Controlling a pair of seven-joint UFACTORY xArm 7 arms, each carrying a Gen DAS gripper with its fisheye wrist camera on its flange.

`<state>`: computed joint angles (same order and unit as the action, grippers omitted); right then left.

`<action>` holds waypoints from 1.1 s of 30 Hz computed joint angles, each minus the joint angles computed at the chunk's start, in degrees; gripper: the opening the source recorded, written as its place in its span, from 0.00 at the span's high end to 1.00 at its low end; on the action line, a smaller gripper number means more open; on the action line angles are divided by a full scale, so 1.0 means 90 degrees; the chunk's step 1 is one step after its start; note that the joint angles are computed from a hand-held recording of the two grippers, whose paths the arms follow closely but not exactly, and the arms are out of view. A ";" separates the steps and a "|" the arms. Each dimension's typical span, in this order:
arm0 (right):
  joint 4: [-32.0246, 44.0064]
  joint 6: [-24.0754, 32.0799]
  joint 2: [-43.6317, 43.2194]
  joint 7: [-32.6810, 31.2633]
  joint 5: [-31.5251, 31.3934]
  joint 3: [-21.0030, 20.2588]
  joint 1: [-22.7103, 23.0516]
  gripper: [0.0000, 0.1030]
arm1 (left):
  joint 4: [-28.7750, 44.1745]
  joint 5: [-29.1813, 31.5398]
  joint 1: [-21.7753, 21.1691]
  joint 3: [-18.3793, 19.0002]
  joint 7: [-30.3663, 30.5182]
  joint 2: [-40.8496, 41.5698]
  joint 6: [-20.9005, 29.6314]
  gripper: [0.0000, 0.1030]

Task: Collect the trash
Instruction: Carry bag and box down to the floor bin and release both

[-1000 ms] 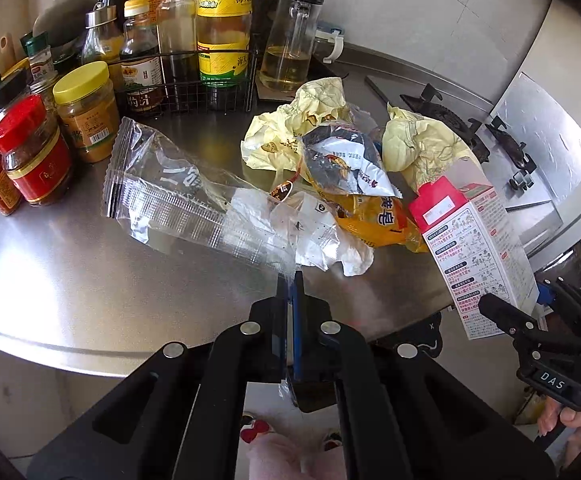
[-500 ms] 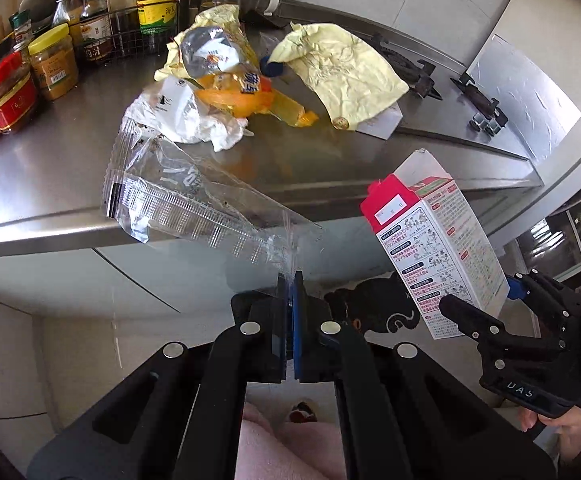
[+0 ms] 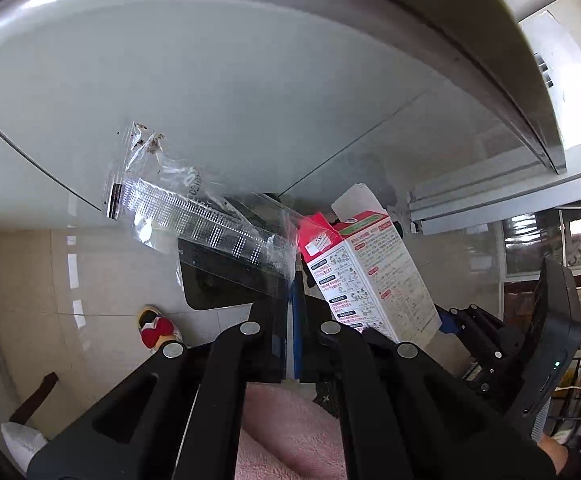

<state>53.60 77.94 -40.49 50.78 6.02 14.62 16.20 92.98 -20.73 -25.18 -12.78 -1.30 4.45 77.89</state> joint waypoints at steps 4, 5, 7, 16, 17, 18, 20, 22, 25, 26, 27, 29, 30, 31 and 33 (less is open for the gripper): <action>-0.0536 -0.0610 0.0271 -0.0052 0.0114 -0.0061 0.0019 0.42 | -0.0158 -0.0035 -0.0047 -0.0034 -0.0003 0.0432 -0.0109 0.99; -0.0635 -0.0702 0.0366 -0.0081 0.0133 -0.0100 0.0028 0.42 | -0.0186 -0.0058 -0.0051 -0.0038 -0.0010 0.0532 -0.0146 0.99; -0.0879 -0.0930 0.0492 -0.0101 0.0237 -0.0197 0.0051 0.42 | -0.0275 -0.0089 -0.0020 -0.0022 0.0007 0.0652 -0.0174 0.99; -0.1016 -0.1394 0.0915 -0.0117 0.0115 -0.0294 0.0022 0.19 | -0.0161 0.0049 0.0008 0.0001 -0.0227 0.0971 -0.0338 0.68; -0.0954 -0.1349 0.0923 -0.0088 0.0092 -0.0293 0.0021 0.19 | -0.0144 0.0035 0.0037 0.0008 -0.0224 0.0940 -0.0317 0.67; -0.0881 -0.1295 0.0941 -0.0064 0.0068 -0.0290 0.0020 0.19 | -0.0092 0.0042 0.0046 0.0008 -0.0253 0.0908 -0.0279 0.65; -0.0718 -0.1093 0.0885 -0.0065 0.0011 -0.0298 0.0029 0.18 | 0.0022 0.0098 0.0062 0.0021 -0.0290 0.0851 -0.0216 0.61; -0.0455 -0.0783 0.0813 -0.0060 -0.0051 -0.0300 0.0017 0.18 | 0.0167 0.0106 0.0105 0.0039 -0.0285 0.0771 -0.0118 0.56; -0.0056 -0.0419 0.0584 0.0049 -0.0161 -0.0315 -0.0110 0.17 | 0.0435 0.0050 0.0175 0.0066 -0.0286 0.0550 0.0003 0.43; 0.0106 -0.0318 0.0497 0.0099 -0.0227 -0.0309 -0.0176 0.16 | 0.0550 0.0010 0.0208 0.0083 -0.0287 0.0469 0.0031 0.37; 0.0333 -0.0202 0.0432 0.0147 -0.0323 -0.0294 -0.0257 0.14 | 0.0657 -0.0023 0.0238 0.0101 -0.0295 0.0400 0.0028 0.32; 0.0878 0.0049 0.0392 0.0190 -0.0559 -0.0253 -0.0435 0.10 | 0.0911 -0.0025 0.0286 0.0144 -0.0403 0.0271 0.0008 0.24; 0.1168 0.0165 0.0399 0.0183 -0.0693 -0.0227 -0.0526 0.09 | 0.0975 -0.0010 0.0319 0.0175 -0.0450 0.0175 -0.0069 0.18; 0.1427 0.0258 0.0387 0.0138 -0.0823 -0.0229 -0.0613 0.08 | 0.1029 0.0032 0.0351 0.0205 -0.0491 0.0080 -0.0173 0.15; 0.2028 0.0406 0.0470 0.0066 -0.1060 -0.0189 -0.0796 0.03 | 0.1293 0.0171 0.0363 0.0217 -0.0604 -0.0005 -0.0350 0.08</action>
<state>71.85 81.60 -36.26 51.37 -3.51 12.92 9.03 104.61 -19.18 -21.91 -10.83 -6.73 4.40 74.74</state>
